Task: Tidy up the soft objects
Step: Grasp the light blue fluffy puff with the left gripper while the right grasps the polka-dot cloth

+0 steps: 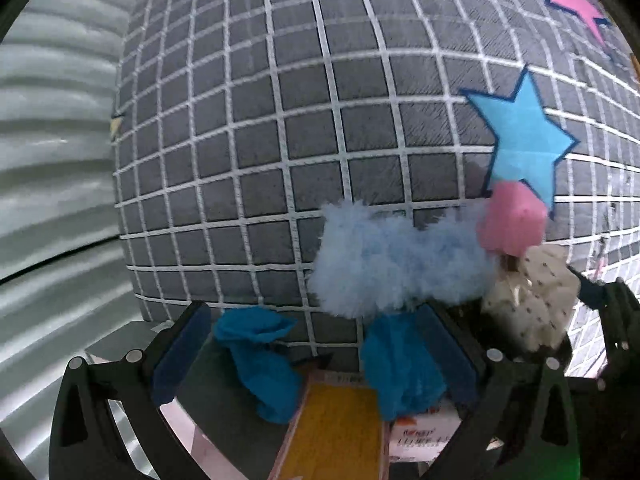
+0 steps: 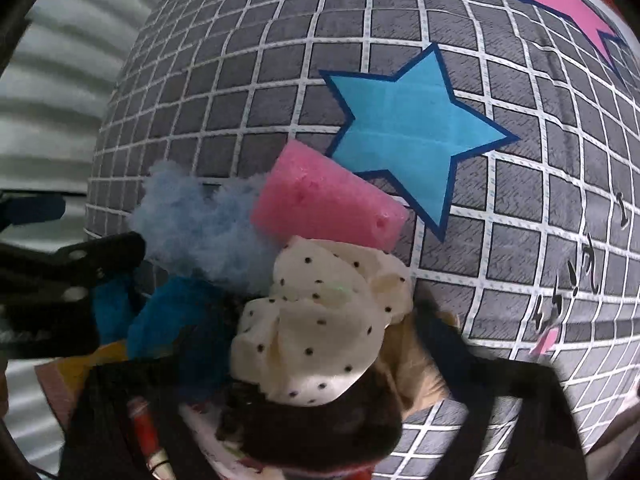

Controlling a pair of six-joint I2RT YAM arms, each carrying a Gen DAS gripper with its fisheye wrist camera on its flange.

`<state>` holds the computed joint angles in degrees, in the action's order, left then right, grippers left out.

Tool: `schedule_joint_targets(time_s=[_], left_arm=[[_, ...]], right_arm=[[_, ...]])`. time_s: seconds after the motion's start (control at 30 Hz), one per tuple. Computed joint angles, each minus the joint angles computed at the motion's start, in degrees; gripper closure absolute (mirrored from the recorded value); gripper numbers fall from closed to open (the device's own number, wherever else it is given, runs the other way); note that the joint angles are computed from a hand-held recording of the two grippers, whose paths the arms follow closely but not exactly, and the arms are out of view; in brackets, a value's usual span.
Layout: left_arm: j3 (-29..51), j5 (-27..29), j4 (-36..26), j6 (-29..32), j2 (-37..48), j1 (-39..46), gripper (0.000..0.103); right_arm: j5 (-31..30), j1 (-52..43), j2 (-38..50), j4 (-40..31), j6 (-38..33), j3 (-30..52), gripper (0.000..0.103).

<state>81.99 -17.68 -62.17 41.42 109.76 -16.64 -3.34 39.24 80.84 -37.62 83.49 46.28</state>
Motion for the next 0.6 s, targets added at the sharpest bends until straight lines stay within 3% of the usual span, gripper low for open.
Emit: schedule_joint_targets(time_s=[0.13, 0.4, 0.53, 0.6], left_arm=[[-1.06, -0.91, 0.59, -2.45, 2.96, -1.03, 0.0], [-1.38, -0.82, 0.98, -6.41, 7.95, -2.12, 0.0], [0.2, -0.19, -0.6, -8.48, 10.33, -2.16, 0.001], [-0.01, 0.78, -0.58, -9.77, 11.19, -3.04, 0.008]], right_arm=[[-0.86, -0.46, -6.09, 3.8, 3.22, -6.96, 0.064], [3.55, 1.77, -28.62, -5.32, 14.58, -17.47, 0.065], [6.01, 4.05, -35.61, -9.62, 18.81, -18.2, 0.065], [7.78, 6.73, -38.17, -11.28, 22.11, -18.17, 0.065]])
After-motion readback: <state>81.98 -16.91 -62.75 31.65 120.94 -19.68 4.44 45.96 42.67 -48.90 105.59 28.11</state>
